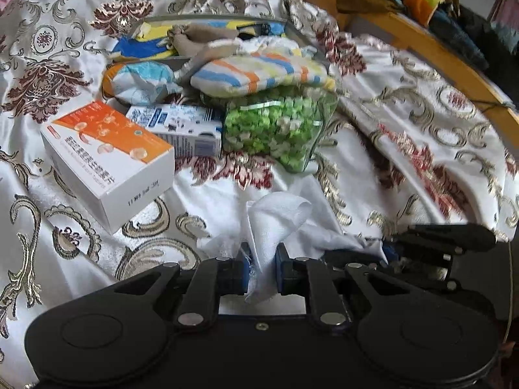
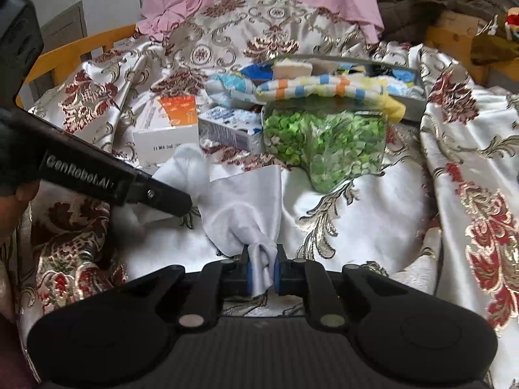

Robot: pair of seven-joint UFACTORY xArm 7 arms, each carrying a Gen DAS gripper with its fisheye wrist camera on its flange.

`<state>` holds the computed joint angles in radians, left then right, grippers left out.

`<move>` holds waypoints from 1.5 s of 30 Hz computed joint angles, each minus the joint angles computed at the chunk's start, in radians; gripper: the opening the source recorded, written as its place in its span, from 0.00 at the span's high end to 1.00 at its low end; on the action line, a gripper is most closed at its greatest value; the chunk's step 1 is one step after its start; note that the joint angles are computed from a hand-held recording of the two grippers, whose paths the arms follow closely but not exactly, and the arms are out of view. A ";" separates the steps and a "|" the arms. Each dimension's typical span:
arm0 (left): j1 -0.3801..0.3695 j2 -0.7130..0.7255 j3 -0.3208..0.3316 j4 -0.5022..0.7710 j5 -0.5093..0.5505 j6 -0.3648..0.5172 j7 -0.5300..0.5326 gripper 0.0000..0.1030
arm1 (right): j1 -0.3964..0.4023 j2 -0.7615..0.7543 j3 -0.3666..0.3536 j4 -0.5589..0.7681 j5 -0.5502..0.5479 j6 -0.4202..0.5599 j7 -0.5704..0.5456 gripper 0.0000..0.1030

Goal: Organize soft objects
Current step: 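Close the right tool on the white cloth while the left tool holds the tissue, then lift the tissue with the left tool while the right tool carries the white cloth to the tray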

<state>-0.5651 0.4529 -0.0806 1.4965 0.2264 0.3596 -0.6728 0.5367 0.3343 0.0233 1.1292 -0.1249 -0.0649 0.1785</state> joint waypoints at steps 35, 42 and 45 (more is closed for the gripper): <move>-0.208 -0.076 0.337 -0.048 0.635 -0.261 -0.811 0.83 | -0.087 -0.053 0.107 -0.086 0.285 -0.404 -0.114 0.87; -0.110 -0.022 0.265 0.029 0.592 -0.238 -0.767 0.83 | -0.110 -0.025 0.106 -0.036 0.264 -0.391 -0.072 0.87; -0.059 0.050 0.238 0.130 0.510 -0.235 -0.667 0.82 | -0.129 0.026 0.103 0.062 0.224 -0.340 -0.071 0.87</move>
<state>-0.6246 0.5029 0.1571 1.6264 0.7367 0.1245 -1.3401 0.4081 0.3603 0.1267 1.1913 0.0995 -0.4046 0.1074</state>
